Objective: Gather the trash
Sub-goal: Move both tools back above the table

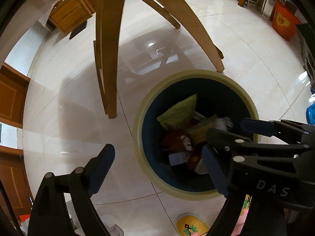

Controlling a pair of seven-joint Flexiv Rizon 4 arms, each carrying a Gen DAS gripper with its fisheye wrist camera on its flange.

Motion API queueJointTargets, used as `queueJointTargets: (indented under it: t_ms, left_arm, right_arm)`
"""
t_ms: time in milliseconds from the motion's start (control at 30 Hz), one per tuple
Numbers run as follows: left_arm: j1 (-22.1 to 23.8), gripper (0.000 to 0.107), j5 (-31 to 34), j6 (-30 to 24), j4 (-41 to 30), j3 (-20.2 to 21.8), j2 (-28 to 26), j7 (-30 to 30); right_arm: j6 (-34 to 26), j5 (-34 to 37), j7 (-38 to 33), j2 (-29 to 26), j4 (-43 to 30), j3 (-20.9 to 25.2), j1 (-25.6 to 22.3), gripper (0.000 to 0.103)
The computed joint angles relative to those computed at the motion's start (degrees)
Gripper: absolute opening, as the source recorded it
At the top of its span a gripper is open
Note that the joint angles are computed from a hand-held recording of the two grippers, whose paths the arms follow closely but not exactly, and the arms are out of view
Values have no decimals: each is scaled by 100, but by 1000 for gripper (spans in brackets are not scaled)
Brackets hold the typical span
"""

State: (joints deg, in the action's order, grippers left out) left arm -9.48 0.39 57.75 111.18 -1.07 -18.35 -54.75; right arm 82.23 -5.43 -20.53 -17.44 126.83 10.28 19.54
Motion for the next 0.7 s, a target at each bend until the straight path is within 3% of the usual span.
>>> queueJointTargets:
  t_ms: [433,700]
  left_arm:
    - [68,89,137,-172,99,109,343,-340]
    - [132,89,141,-621,22,102,793,-378]
  right_arm:
    - [-124,-375,640,424,297,-181,233,67]
    - [-683,-485,1007,1051,333,0,132,67]
